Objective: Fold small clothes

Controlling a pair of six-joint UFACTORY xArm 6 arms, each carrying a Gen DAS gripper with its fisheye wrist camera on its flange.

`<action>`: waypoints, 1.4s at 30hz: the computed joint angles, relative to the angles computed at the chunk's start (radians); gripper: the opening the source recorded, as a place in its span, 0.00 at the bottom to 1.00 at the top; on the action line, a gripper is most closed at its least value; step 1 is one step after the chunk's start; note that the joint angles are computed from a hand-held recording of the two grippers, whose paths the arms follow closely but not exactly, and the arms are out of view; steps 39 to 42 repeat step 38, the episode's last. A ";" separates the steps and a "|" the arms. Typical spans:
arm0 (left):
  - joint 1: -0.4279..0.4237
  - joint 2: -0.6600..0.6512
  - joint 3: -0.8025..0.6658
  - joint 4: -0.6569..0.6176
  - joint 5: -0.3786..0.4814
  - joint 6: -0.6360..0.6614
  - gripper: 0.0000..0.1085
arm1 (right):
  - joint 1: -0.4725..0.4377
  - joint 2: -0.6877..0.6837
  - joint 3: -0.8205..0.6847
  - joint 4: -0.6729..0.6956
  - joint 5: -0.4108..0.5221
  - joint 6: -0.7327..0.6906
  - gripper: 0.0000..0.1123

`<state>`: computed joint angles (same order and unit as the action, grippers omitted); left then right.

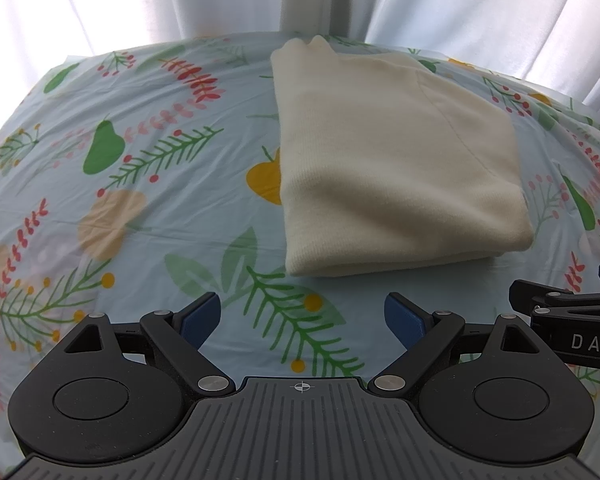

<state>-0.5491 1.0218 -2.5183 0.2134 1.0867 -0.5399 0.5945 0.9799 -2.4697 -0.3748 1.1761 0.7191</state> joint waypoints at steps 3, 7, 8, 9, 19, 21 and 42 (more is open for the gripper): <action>0.000 0.005 -0.008 -0.001 0.003 0.002 0.86 | 0.001 0.003 -0.005 0.000 0.003 0.001 0.88; 0.001 0.017 -0.027 -0.003 0.010 0.007 0.86 | 0.002 0.003 -0.006 -0.001 0.004 0.001 0.88; 0.002 0.024 -0.038 -0.002 0.015 0.009 0.86 | 0.001 0.006 -0.011 -0.001 0.006 -0.001 0.88; 0.002 0.027 -0.042 -0.003 0.015 0.010 0.86 | 0.002 0.010 -0.018 -0.003 0.009 -0.002 0.88; 0.003 -0.021 0.053 0.042 -0.053 -0.010 0.86 | 0.001 0.037 -0.062 -0.002 0.029 -0.016 0.88; 0.003 -0.021 0.054 0.043 -0.054 -0.005 0.86 | 0.001 0.038 -0.063 -0.002 0.030 -0.015 0.88; 0.001 -0.020 0.045 0.011 -0.033 0.030 0.86 | 0.002 0.008 -0.012 -0.014 0.007 0.004 0.88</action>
